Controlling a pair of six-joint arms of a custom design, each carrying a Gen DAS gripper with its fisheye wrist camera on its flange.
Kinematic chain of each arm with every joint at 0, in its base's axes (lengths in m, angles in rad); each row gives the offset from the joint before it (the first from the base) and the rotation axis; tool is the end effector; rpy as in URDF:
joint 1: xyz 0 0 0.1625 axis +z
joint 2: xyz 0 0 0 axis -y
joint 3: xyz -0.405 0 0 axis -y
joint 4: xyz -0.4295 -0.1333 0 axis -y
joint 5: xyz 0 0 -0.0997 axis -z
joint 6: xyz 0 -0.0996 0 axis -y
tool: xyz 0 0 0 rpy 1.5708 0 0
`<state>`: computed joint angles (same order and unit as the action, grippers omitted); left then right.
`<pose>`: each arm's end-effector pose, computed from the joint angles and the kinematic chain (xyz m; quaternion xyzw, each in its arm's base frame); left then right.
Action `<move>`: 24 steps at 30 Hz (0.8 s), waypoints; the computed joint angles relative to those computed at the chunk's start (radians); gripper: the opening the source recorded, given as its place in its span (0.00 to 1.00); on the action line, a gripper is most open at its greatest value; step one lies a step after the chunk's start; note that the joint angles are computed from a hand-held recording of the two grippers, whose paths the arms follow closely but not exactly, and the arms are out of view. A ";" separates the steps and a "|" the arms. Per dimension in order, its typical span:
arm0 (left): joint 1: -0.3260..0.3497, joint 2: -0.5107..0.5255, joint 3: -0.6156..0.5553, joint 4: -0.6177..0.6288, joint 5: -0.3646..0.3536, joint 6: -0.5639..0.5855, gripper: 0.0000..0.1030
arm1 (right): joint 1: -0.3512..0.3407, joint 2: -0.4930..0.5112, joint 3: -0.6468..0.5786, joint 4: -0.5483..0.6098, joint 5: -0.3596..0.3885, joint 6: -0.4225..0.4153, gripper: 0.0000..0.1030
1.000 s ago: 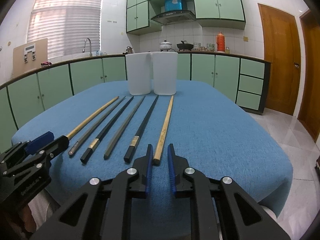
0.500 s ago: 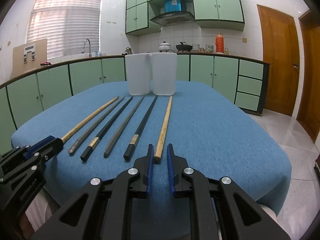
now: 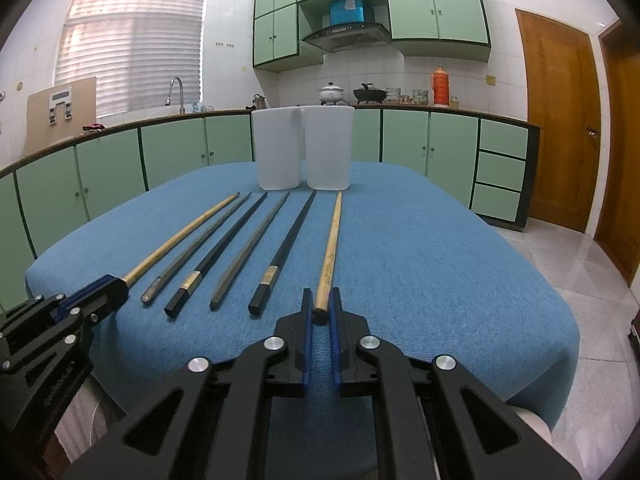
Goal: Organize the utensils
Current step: 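Close the right tool on a light wooden chopstick while the left tool grasps another wooden chopstick, then lift both wooden chopsticks and carry them above the white holder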
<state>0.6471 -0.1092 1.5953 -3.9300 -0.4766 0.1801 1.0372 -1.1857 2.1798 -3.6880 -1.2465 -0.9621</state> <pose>-0.2955 -0.5013 -0.1743 0.2185 0.7744 -0.5077 0.3080 -0.1196 -0.5270 0.2268 0.2616 -0.7979 0.4782 0.2572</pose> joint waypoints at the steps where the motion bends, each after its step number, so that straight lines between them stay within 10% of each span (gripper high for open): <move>1: -0.001 -0.002 0.002 0.004 0.000 -0.004 0.06 | 0.000 -0.005 0.000 0.005 0.000 0.002 0.07; 24: -0.039 -0.063 -0.114 -0.292 -0.056 0.413 0.06 | 0.030 -0.188 -0.027 0.160 0.144 0.079 0.07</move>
